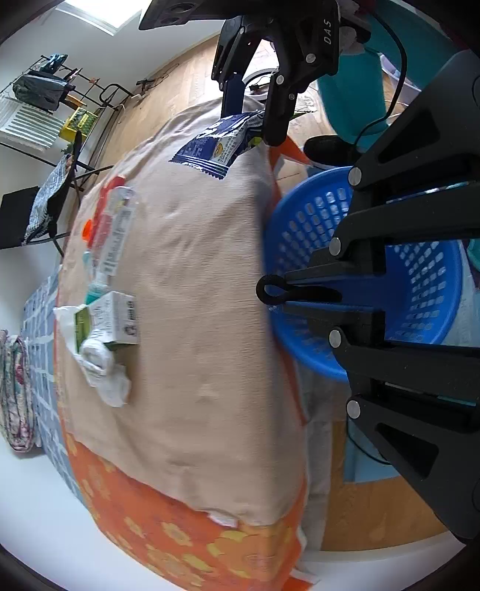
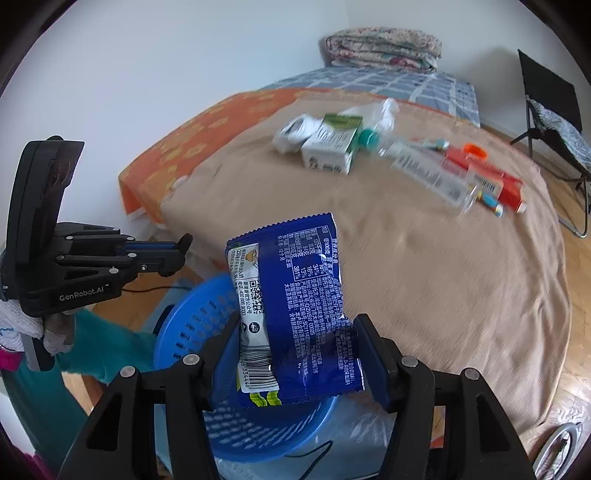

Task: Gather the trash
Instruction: 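Carry both items over the blue basket and open both grippers to drop them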

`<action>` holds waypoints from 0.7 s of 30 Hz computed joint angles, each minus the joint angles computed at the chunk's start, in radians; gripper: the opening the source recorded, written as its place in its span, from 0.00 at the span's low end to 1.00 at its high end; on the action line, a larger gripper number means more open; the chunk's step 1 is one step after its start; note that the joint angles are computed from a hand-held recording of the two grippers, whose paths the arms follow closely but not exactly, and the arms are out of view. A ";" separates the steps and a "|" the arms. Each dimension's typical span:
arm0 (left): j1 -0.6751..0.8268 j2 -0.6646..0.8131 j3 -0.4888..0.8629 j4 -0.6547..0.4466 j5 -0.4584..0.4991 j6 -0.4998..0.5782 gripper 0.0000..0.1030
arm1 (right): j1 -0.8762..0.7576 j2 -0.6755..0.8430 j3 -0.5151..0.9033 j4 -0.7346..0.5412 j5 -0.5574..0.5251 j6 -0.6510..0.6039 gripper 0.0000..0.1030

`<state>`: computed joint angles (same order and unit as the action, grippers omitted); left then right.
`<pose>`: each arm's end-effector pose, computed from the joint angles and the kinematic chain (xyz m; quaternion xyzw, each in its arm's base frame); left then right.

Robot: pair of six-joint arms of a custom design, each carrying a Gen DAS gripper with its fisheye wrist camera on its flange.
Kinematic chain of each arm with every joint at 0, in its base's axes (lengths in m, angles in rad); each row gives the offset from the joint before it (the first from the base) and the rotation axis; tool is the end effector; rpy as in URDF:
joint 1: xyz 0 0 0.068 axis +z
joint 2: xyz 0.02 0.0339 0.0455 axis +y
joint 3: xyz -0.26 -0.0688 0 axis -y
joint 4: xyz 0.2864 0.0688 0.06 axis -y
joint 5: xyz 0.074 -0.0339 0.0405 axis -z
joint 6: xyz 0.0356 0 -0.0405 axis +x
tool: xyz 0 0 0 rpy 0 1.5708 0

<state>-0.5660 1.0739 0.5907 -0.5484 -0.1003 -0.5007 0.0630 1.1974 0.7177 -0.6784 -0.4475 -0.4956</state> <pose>0.1992 -0.1223 0.1682 0.0181 0.9626 -0.0936 0.2536 0.2480 0.0311 0.1794 -0.3068 0.9049 0.1692 0.2417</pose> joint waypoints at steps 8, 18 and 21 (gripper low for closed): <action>-0.043 -0.017 -0.095 0.015 0.034 -0.081 0.07 | 0.019 -0.024 -0.079 -0.030 0.014 -0.011 0.60; -0.100 0.059 -0.145 0.062 0.095 -0.137 0.07 | 0.080 -0.003 -0.127 -0.011 0.054 0.003 0.60; -0.108 0.074 -0.150 0.068 0.108 -0.141 0.07 | 0.093 0.012 -0.125 -0.011 0.060 0.008 0.60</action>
